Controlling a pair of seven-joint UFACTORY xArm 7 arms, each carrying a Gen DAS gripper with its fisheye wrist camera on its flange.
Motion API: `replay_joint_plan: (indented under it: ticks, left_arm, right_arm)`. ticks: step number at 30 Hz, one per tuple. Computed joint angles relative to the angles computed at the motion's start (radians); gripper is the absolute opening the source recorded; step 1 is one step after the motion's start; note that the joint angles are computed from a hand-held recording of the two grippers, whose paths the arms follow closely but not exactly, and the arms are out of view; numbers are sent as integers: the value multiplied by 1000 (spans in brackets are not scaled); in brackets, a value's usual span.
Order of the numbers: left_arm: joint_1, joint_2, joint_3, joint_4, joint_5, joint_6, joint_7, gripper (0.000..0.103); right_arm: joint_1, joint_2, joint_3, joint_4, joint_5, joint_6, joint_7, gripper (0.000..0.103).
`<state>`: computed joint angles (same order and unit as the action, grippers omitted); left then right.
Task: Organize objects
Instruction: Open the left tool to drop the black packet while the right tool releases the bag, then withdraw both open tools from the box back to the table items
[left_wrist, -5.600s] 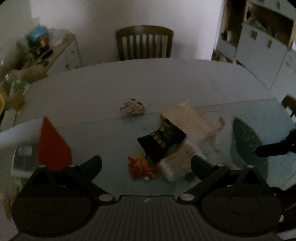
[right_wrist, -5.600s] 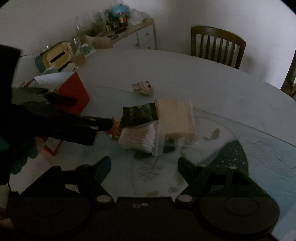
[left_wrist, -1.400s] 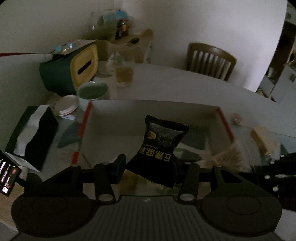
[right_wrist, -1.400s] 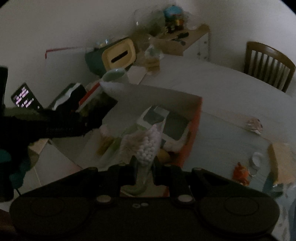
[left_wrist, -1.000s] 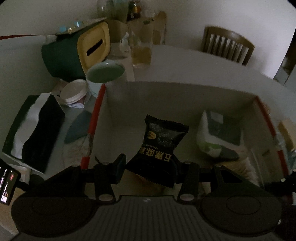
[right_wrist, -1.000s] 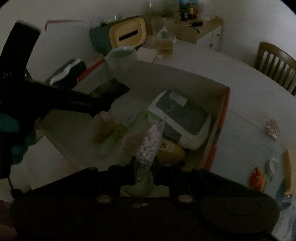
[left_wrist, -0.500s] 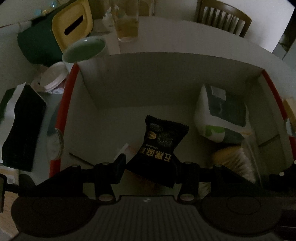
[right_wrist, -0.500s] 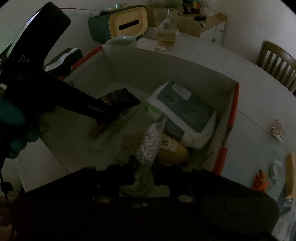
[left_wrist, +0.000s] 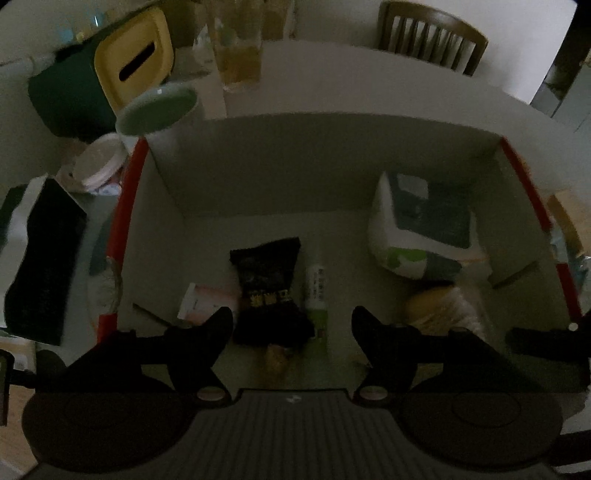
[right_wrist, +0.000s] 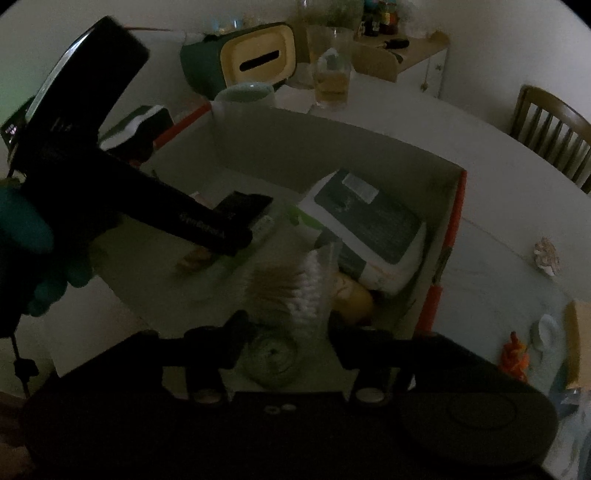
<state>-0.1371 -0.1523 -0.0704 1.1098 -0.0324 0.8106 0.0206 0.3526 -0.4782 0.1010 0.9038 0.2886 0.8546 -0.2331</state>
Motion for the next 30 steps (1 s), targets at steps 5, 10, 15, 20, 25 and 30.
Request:
replay_joint_plan:
  ticks: [5, 10, 15, 20, 25, 30]
  left_arm:
    - [-12, -84, 4, -61, -36, -68, 20, 70]
    - [-16, -156, -11, -103, -24, -113, -2, 70]
    - [-18, -206, -35, -117, 4, -118, -66, 70]
    - [-52, -257, -57, -133, 5, -129, -97, 70]
    - [-77, -286, -100, -142, 21, -160, -170, 80]
    - [-94, -273, -162, -117, 74, -150, -274, 81]
  right_arm:
    - [-1, -36, -18, -3, 21, 16, 5, 50]
    - [-6, -87, -39, -12, 40, 30, -6, 51]
    - [-10, -139, -79, -25, 66, 51, -44, 53]
    - [-32, -193, -131, -36, 87, 82, -97, 62]
    - [-69, -234, -195, -40, 106, 127, -161, 64]
    - [-121, -264, -253, -46, 112, 175, -234, 65]
